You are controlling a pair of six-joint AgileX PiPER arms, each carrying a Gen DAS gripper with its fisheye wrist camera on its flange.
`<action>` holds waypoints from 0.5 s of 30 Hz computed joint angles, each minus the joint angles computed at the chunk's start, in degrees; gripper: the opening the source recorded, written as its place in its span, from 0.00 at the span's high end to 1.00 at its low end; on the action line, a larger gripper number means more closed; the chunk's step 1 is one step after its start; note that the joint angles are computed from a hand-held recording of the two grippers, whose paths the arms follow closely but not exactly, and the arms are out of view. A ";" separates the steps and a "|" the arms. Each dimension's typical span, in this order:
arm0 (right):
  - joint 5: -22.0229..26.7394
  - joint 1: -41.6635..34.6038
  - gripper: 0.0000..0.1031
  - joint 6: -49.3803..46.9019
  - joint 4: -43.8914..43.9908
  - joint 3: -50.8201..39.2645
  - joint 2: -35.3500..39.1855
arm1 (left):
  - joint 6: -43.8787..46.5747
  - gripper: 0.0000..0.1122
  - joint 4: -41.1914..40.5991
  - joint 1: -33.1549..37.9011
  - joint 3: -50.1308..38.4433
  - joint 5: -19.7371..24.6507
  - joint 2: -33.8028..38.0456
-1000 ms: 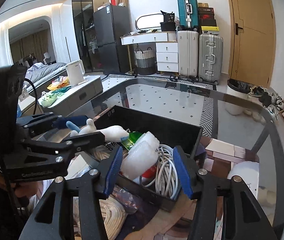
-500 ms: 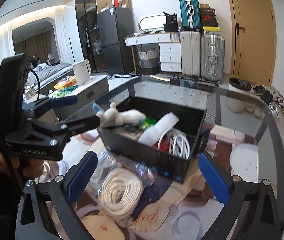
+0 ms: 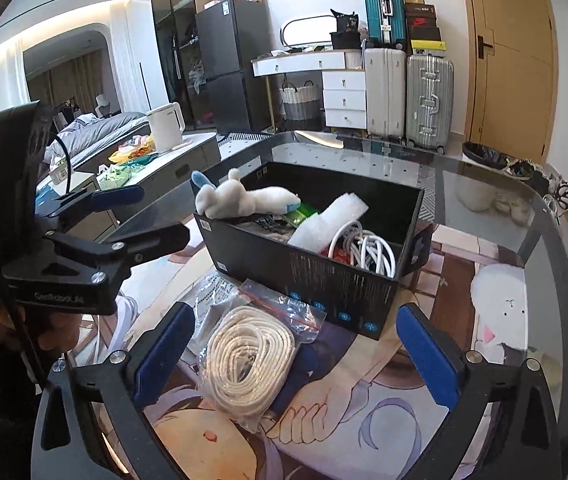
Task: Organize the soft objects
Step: 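Withdraw both tools from the box toward the bagged rope and white packet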
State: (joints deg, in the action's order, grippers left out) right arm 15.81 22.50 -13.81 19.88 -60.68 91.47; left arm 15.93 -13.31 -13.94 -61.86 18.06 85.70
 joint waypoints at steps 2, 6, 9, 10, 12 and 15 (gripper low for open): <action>0.38 0.20 0.01 1.28 -1.12 -0.23 0.53 | -0.91 0.08 0.86 0.08 0.36 0.07 -0.02; 1.26 0.76 0.01 3.63 -3.37 -0.92 1.64 | -4.41 0.08 3.99 -0.21 0.00 0.33 0.46; 1.99 0.95 0.01 3.89 -3.67 -1.49 2.75 | -5.90 0.08 5.55 -0.43 -0.29 0.69 0.79; 2.28 1.01 0.01 3.83 -3.50 -1.74 3.09 | -6.37 0.08 6.10 -0.47 -0.22 0.69 0.74; 2.64 0.99 0.01 3.19 -2.69 -2.02 3.66 | -5.94 0.08 5.83 -0.43 -0.42 1.03 0.80; 3.28 1.25 0.01 4.15 -3.55 -2.53 4.61 | -6.17 0.08 6.14 -0.36 -0.52 1.15 0.93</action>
